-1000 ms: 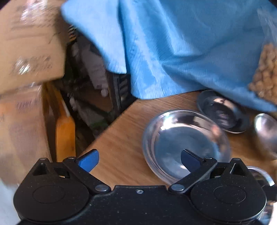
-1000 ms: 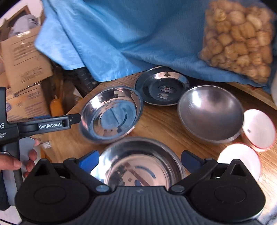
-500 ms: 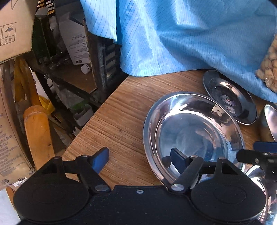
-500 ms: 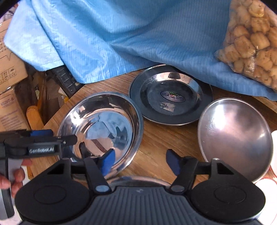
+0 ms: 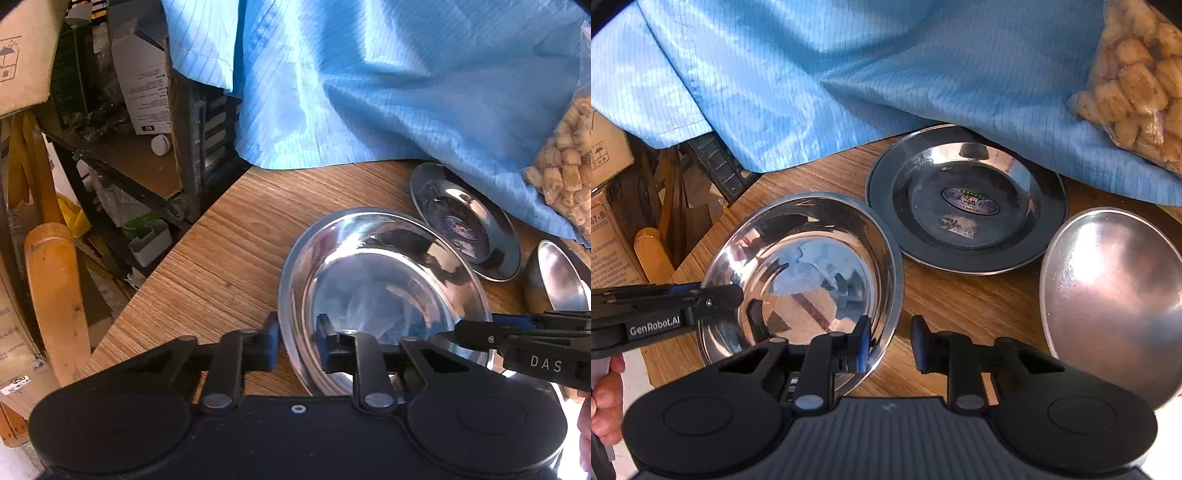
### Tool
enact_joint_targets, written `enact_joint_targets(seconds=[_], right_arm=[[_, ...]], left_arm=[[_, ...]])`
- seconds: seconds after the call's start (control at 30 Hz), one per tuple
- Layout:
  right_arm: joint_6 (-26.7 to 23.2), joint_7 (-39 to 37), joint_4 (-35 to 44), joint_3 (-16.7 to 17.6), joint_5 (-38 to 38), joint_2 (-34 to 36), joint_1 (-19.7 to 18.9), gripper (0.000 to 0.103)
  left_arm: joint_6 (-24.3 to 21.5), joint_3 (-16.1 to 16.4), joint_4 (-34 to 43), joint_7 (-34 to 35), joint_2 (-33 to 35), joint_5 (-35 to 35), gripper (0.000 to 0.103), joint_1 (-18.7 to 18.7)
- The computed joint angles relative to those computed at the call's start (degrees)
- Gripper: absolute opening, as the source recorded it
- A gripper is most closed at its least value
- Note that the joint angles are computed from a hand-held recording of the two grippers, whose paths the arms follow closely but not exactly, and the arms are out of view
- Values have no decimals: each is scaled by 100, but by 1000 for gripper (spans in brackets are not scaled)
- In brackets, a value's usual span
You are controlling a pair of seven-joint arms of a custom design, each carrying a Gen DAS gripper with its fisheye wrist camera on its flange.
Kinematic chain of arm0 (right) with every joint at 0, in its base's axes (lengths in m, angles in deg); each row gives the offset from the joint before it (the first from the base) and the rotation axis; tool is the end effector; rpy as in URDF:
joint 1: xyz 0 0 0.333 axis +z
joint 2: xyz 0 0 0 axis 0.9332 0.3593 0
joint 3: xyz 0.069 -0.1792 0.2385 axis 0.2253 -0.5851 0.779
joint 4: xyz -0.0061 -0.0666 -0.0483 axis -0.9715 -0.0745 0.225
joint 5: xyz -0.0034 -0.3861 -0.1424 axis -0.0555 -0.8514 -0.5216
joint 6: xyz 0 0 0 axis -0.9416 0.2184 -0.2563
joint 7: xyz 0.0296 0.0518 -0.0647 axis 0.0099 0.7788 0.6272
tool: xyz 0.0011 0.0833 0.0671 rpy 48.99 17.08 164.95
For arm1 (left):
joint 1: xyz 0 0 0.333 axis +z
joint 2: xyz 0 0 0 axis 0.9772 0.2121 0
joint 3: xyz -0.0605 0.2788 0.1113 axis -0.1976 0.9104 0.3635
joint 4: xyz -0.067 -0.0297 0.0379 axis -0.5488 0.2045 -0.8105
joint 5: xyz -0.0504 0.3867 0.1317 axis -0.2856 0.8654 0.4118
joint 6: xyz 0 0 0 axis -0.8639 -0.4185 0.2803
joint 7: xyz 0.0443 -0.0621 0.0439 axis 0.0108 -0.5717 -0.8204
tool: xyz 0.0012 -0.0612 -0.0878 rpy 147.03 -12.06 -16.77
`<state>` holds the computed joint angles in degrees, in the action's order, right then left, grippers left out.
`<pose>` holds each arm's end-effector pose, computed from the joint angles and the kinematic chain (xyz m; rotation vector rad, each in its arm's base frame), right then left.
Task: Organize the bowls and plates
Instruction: 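Close the left gripper on the plate rim while the right gripper closes on it too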
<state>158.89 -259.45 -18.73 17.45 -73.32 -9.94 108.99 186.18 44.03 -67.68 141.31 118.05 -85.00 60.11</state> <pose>0.5381 0.4222 0.2673 -1.3839 2.2792 -0.4313 0.6978 -0.3888 0.2843 -1.3684 2.5684 -0.8684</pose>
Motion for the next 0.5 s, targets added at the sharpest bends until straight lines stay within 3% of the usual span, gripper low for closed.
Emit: enact_joint_targets(seconds=[0.07,0.23,0.5], right_arm=[[94,36,2,-30,-35,20,2,16],[246,286,-78,-161,-280,-53,111,15],[234,1065,-323,-210,-1191,-479,282,15]], left_arm=[[-14,-30,18,7,18,-35,13,38],[77,-60,-117,19,-57,-107,12,105],[754,-328,-967,281,-621,-327,12,401]])
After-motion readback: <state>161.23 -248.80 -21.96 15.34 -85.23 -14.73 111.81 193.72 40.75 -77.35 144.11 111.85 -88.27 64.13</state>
